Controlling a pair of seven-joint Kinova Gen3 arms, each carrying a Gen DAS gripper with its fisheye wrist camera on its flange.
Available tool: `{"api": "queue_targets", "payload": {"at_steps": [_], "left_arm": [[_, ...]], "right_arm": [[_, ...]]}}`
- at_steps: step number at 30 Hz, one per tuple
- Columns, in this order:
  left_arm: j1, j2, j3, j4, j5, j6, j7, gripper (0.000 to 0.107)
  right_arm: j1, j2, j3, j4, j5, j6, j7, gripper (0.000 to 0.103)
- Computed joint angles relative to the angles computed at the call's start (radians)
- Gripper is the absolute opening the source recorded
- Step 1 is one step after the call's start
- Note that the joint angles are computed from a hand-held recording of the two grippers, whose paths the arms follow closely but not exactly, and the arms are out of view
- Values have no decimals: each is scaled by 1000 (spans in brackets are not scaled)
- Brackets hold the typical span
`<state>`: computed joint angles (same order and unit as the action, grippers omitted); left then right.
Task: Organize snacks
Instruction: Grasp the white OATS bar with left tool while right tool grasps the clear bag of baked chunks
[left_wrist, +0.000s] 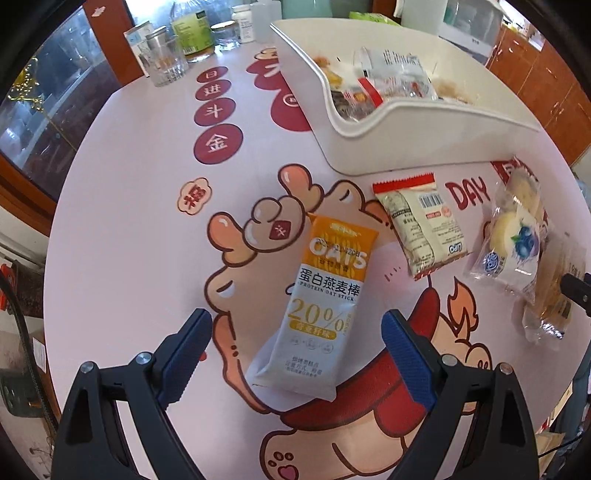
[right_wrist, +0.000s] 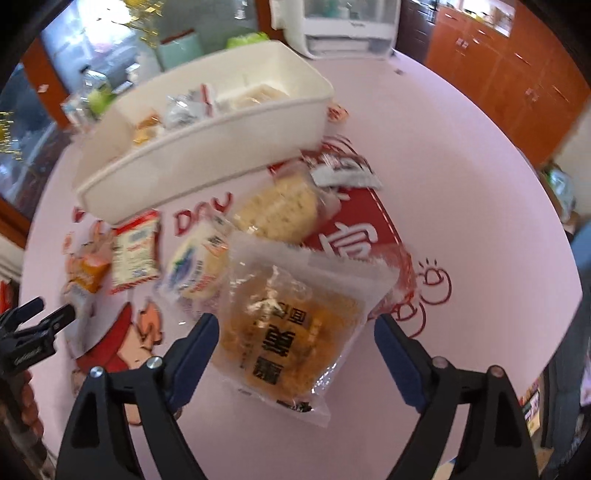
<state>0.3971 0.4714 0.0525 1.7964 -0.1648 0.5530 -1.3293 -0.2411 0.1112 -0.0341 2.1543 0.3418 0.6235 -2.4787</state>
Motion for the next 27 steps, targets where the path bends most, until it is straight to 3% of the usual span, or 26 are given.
{"api": "queue_targets", "payload": {"at_steps": [7, 14, 20, 22, 23, 27], "left_arm": [[3, 37, 1, -18, -2, 3, -8, 92], [26, 64, -21, -23, -20, -9, 22, 92], [-35, 72, 22, -18, 38, -26, -26, 70], [-29, 66, 13, -7, 41, -46, -26, 55], [-27, 61, 11, -2, 41, -58, -29, 41], [-16, 58, 3, 1, 47, -61, -24, 38]], "right_arm": [[3, 57, 18, 4, -42, -60, -13, 91], [76, 103, 10, 5, -212, -103, 137, 91], [12, 97, 44, 23, -165, -115, 76, 84], [7, 94, 43, 24, -158, -113, 67, 83], [5, 91, 42, 26, -155, -114, 64, 83], [-27, 70, 43, 34, -119, -112, 16, 73]]}}
